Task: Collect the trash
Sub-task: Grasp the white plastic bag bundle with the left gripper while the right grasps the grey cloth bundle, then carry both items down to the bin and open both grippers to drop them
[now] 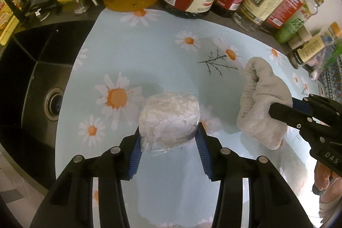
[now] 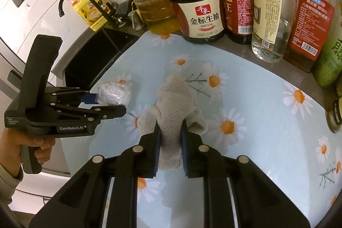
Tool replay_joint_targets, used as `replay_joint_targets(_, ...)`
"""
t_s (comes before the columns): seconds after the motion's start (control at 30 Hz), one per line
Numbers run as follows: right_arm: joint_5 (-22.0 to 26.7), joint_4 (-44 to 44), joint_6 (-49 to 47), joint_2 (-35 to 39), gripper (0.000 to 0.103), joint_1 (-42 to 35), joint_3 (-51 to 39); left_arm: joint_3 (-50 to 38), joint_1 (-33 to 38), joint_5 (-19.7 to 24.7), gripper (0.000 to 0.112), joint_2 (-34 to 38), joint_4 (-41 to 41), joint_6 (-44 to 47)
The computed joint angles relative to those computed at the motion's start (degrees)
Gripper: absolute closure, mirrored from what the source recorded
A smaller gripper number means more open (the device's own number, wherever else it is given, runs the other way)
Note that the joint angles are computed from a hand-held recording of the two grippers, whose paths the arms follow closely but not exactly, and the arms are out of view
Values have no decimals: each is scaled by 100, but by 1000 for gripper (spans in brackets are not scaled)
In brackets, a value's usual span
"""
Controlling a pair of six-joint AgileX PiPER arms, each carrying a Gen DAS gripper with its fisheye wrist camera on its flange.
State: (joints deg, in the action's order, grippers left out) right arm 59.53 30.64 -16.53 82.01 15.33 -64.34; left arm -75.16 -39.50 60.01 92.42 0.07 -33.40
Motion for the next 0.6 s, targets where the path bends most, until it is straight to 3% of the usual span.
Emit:
replay_joint_targets(0.37, 1, -1136, 2070, -1064, 85, 1256, 256, 1270, -366, -251, 68, -1406, -117, 82)
replay_joint_targets(0.6, 77, -2341, 4434, -1473, 85, 2991, 286, 2063, -693, -115, 68, -2458, -128, 125)
